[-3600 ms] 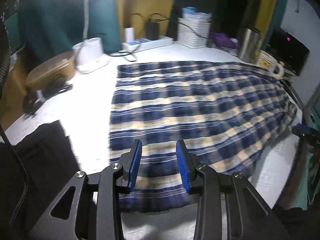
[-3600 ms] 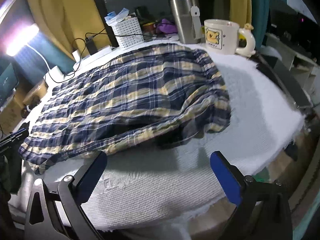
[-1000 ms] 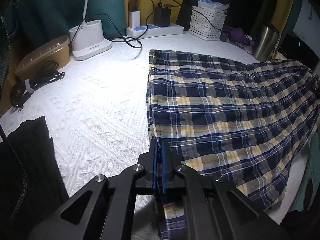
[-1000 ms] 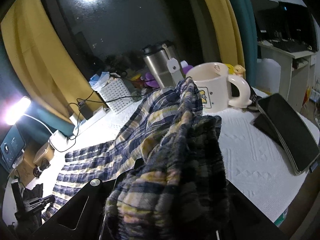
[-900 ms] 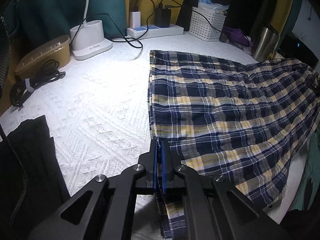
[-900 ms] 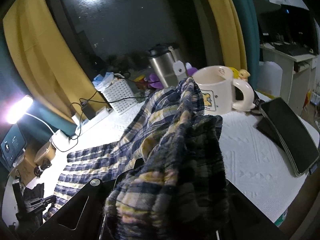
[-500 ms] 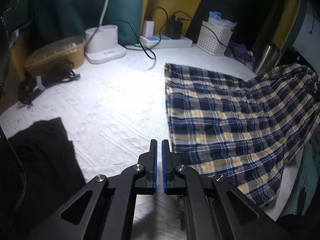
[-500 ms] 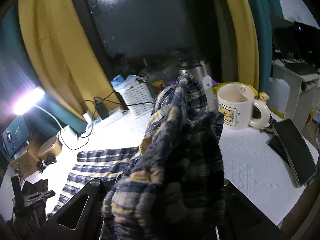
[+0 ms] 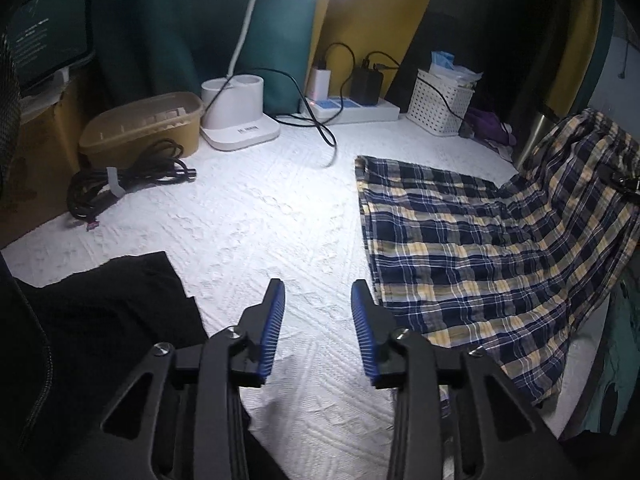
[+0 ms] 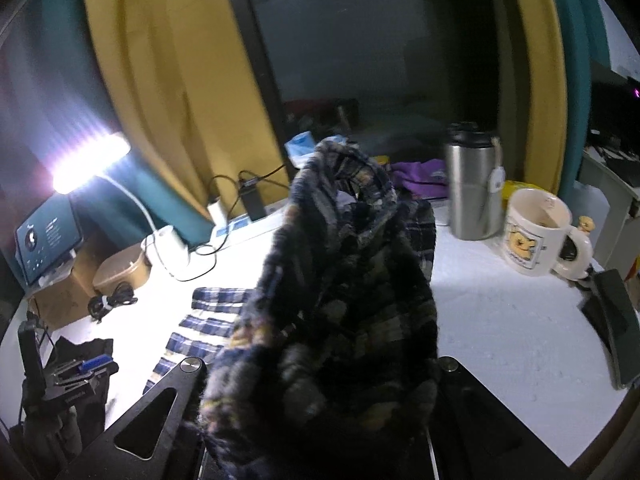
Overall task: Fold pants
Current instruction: 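Lift the pants leg higher with the right tool, folding it over the pants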
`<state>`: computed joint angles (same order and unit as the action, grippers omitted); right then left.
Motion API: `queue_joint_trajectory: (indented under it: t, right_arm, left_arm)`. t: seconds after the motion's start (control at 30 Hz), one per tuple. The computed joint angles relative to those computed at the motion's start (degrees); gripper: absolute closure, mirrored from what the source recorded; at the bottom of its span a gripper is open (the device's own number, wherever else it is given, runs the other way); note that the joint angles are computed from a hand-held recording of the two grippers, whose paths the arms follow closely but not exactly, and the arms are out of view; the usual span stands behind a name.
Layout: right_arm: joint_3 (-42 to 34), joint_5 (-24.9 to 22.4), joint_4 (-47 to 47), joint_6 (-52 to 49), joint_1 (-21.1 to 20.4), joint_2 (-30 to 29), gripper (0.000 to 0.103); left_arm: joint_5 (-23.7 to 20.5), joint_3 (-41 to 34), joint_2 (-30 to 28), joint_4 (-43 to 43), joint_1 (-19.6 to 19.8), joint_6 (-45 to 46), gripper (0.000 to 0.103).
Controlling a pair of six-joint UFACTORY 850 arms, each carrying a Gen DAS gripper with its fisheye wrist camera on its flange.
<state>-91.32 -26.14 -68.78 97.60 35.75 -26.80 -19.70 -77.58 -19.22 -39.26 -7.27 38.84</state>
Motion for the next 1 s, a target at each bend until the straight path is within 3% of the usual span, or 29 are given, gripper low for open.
queue_joint_trajectory:
  t: [0.2, 0.53, 0.73, 0.93, 0.97, 1.0]
  right_arm:
    - [-6.4, -0.4, 7.9, -10.0, 1.1, -4.9, 0.093]
    - [-22.1, -2.3, 30.0, -35.7, 2.1, -16.8, 0.093]
    - [-34.8, -7.2, 45.1, -53.4, 2.6, -25.7, 0.093]
    - [-47.4, -14.1, 51.4, -60.7, 2.8, -33.8, 0.092]
    - [-48.9, -15.0, 52.1, -61.7, 2.8, -34.8, 0.090]
    - [-51.1, -16.3, 53.0, -62.8, 2.8, -36.1, 0.082]
  left_arm:
    - [-0.2, 0.7, 0.8, -2.5, 1.7, 2.7, 0.067]
    - [-0.7, 1.9, 1.8, -4.0, 3.8, 3.9, 0.067]
    - [-0.9, 2.6, 2.2, -4.6, 4.1, 4.7, 0.067]
    - [-1.6, 2.9, 2.1, -4.6, 4.0, 4.5, 0.067]
    - [-1.6, 2.8, 2.1, -4.3, 4.0, 4.1, 0.067]
    - [-1.6, 2.8, 2.0, -3.9, 4.0, 3.7, 0.067]
